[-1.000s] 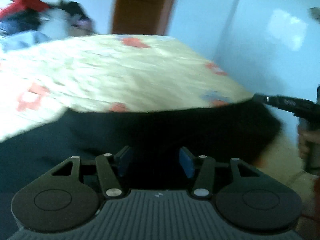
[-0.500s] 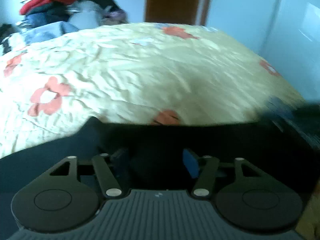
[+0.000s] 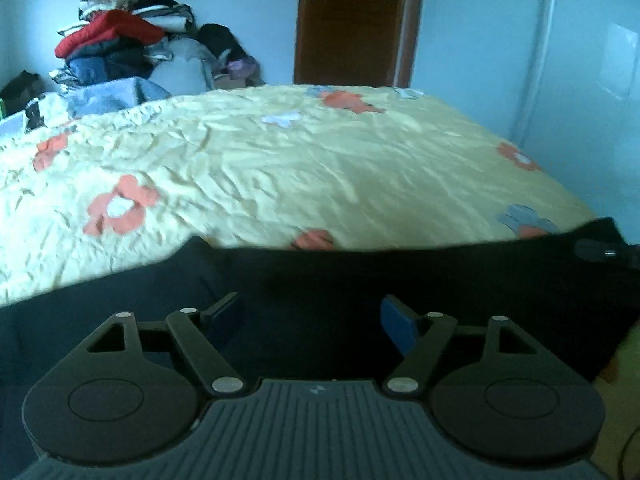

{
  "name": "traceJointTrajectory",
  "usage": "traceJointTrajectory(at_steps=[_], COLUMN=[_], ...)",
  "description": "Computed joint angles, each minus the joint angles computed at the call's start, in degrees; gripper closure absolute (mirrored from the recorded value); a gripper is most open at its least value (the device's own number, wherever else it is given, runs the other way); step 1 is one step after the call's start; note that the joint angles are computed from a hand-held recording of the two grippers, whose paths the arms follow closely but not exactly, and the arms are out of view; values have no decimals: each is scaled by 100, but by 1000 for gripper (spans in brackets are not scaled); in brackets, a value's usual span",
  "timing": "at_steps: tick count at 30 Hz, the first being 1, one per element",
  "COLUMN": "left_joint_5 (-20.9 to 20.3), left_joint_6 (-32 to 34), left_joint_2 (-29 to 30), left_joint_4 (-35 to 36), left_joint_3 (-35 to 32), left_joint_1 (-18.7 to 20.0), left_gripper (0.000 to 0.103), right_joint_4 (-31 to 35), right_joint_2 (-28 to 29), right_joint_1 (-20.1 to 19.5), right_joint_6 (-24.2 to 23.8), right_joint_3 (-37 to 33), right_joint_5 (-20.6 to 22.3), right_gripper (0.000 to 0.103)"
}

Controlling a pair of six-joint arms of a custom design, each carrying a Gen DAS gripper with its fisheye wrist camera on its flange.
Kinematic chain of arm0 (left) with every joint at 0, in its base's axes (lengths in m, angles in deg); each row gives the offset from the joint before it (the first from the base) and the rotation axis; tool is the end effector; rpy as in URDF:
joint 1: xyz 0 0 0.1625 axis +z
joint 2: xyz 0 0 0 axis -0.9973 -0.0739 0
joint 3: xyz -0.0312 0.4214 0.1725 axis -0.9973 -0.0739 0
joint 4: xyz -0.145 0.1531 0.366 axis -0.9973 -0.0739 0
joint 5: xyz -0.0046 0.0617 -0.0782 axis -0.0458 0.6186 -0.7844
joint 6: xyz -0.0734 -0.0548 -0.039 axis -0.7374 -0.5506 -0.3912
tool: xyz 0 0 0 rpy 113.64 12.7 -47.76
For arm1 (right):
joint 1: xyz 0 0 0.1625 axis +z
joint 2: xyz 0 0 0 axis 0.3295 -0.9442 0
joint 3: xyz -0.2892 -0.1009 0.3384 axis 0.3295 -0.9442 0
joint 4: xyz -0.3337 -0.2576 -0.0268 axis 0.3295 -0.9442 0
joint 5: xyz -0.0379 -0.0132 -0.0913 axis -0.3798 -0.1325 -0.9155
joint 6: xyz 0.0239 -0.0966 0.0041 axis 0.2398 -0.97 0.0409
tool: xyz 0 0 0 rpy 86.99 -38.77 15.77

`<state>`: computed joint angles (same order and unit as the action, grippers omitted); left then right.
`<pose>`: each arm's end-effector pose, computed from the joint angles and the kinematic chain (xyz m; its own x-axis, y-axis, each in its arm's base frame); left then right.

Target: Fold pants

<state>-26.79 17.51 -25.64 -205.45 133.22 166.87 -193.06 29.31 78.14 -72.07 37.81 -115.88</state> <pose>0.0574 -0.7585 0.2437 -0.7121 0.2716 -0.6474 0.6339 0.6452 -0.4265 0.1875 -0.6762 -0.0325 -0.9451 0.0862 0.3153 -0.2265 0.5229 -0.8218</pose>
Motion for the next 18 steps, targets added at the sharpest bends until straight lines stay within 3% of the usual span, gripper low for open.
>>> traceJointTrajectory(at_steps=[3,4,5,7,13,18], left_joint_5=[-21,-27,-33,27,30,36], left_joint_6=[13,35,67,110,211,67], left_joint_2=[-112,-132,-137,-106,-141,-262], left_joint_4=[81,113,155,167,23,-106], left_joint_3=[253,315,361,418,583,639], left_joint_1=[-15,-13,-14,-25,-55,-47], left_gripper=[24,24,24,24,24,24], right_joint_4=[-1151,-1459,-1647,-1892,-1921,-2205], right_joint_2=[-396,-484,-552,-614,-427,-203], right_joint_1=[-253,-339,-429,-558,-784,-815], right_joint_6=[1204,1530,1753,2066,2268,2328], right_joint_3=[1064,1338,1537,1769,1512,975], right_joint_5=[-208,-253,-234,-232,302,67], right_gripper=[82,70,50,30,31,39])
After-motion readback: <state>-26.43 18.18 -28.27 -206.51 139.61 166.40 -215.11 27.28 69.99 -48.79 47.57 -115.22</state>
